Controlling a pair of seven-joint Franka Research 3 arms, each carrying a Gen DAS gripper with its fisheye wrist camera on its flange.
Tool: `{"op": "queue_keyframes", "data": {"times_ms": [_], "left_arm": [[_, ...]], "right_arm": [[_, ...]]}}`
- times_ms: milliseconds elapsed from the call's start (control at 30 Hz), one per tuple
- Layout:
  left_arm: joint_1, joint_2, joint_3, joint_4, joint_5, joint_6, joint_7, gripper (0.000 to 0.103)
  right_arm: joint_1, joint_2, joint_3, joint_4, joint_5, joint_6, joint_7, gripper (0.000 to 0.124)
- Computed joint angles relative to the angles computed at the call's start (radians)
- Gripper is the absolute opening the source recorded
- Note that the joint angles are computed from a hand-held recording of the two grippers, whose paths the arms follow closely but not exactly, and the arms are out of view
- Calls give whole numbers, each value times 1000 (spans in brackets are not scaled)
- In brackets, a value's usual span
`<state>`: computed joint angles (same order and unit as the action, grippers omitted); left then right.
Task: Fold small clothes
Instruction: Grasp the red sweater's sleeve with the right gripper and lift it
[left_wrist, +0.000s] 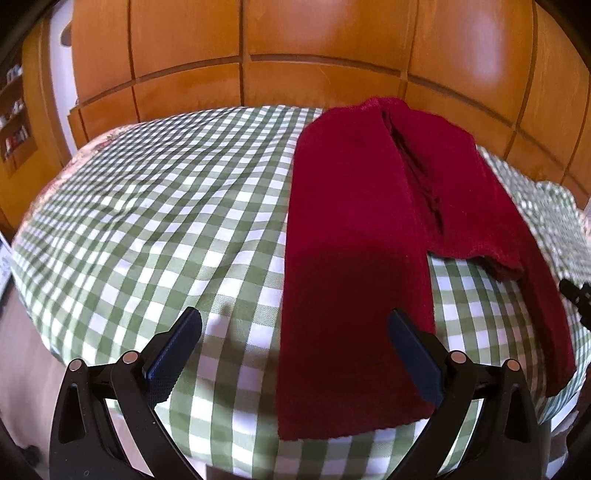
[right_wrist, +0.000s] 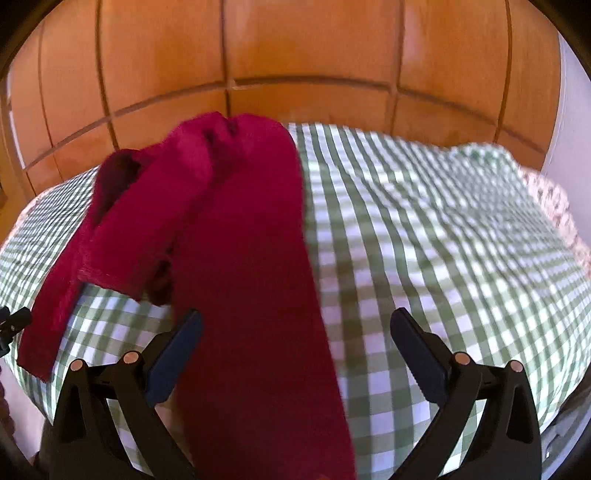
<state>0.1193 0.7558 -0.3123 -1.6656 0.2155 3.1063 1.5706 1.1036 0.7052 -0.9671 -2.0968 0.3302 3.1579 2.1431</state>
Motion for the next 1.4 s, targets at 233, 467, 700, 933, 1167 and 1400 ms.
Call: {"op": "queue_keyframes", "data": {"times_ms": [233, 467, 700, 933, 1167, 1400], "left_arm": [[27, 58, -46, 54, -11, -18, 46, 99], [27, 84, -61, 58, 10, 10, 112, 99], [-55, 80, 49, 75, -6, 41, 22, 99], [-48, 97, 68, 105, 48, 45, -52, 99], [18, 112, -16, 103, 69, 57, 24, 99], [195, 211, -274, 141, 38, -29, 213, 99]], "right_arm": [[-344, -133, 370, 22, -34, 60, -183, 33], [-249, -112, 237, 3, -14, 57, -267, 7], [-80, 30, -65, -13, -1, -8, -234, 7], [-183, 309, -221, 144, -74, -166, -115, 7], [-394, 414, -176, 367, -141, -336, 12, 8], [-343, 417, -198, 324, -230, -319, 128, 77]]}}
